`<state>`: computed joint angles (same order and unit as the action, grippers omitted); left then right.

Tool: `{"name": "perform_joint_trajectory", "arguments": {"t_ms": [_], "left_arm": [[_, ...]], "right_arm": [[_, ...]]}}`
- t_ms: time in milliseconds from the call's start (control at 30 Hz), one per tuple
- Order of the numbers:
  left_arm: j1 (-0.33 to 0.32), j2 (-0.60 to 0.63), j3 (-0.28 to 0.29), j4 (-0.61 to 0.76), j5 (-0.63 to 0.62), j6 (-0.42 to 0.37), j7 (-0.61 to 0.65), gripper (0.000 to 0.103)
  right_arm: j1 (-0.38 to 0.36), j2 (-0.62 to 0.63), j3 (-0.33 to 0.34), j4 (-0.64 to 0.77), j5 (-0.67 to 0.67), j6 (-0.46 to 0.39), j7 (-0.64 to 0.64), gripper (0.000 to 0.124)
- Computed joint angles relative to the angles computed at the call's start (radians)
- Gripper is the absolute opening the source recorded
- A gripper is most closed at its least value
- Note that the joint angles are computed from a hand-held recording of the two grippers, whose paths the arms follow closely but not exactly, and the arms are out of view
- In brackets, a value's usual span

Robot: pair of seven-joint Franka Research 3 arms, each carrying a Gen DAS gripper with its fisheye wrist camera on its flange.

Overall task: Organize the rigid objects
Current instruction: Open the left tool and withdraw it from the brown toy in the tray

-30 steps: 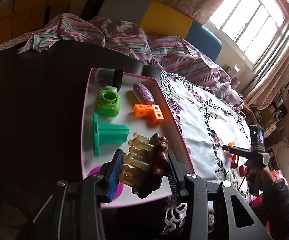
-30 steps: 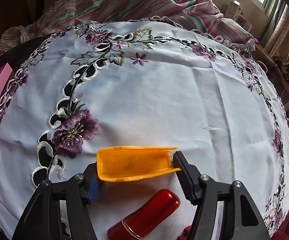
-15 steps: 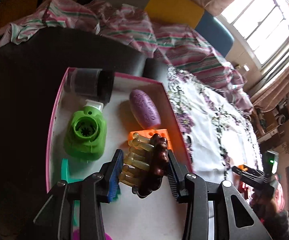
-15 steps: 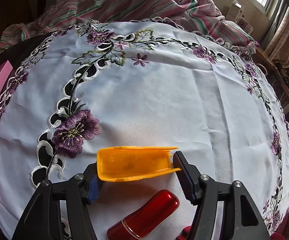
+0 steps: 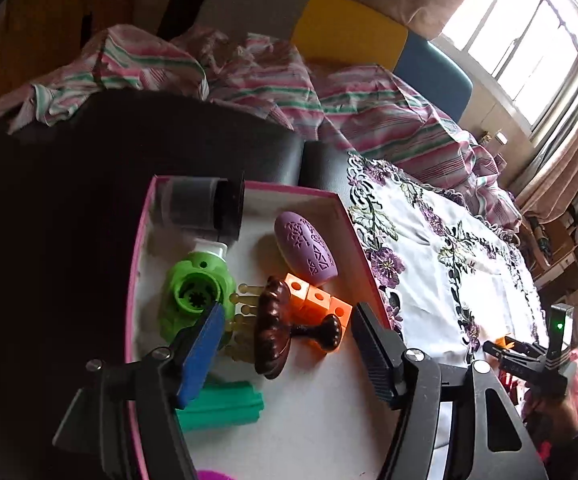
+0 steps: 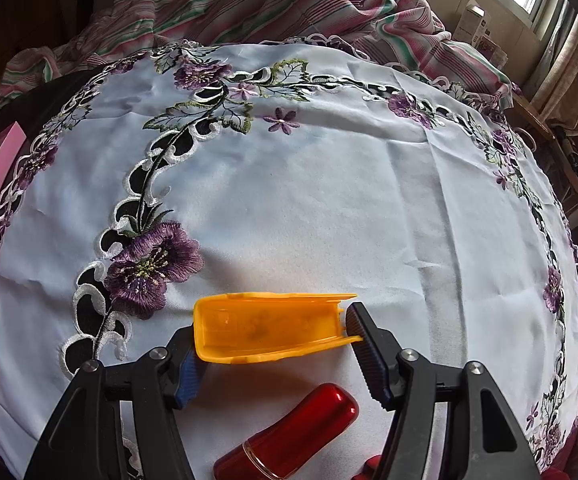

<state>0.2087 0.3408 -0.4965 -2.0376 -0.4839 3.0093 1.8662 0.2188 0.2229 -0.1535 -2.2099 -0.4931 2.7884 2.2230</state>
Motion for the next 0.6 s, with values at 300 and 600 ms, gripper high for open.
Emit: {"name": "perform_joint_trajectory", "arguments": {"t_ms": [300,600], "left_arm": [[-0.052,-0.178,0.029,-0.229,0.061,0.139,-0.069,0.067],[-0.091,-0.287,0.026,-0.352,-0.038,0.173,-0.008,0.067]], "right_arm": [[0.008,-0.002,-0.003,0.005,-0.031,-0.012,0.020,0.065],[0.012,-0.005,-0.003,0.004,-0.062,-0.019,0.046,0.065]]}}
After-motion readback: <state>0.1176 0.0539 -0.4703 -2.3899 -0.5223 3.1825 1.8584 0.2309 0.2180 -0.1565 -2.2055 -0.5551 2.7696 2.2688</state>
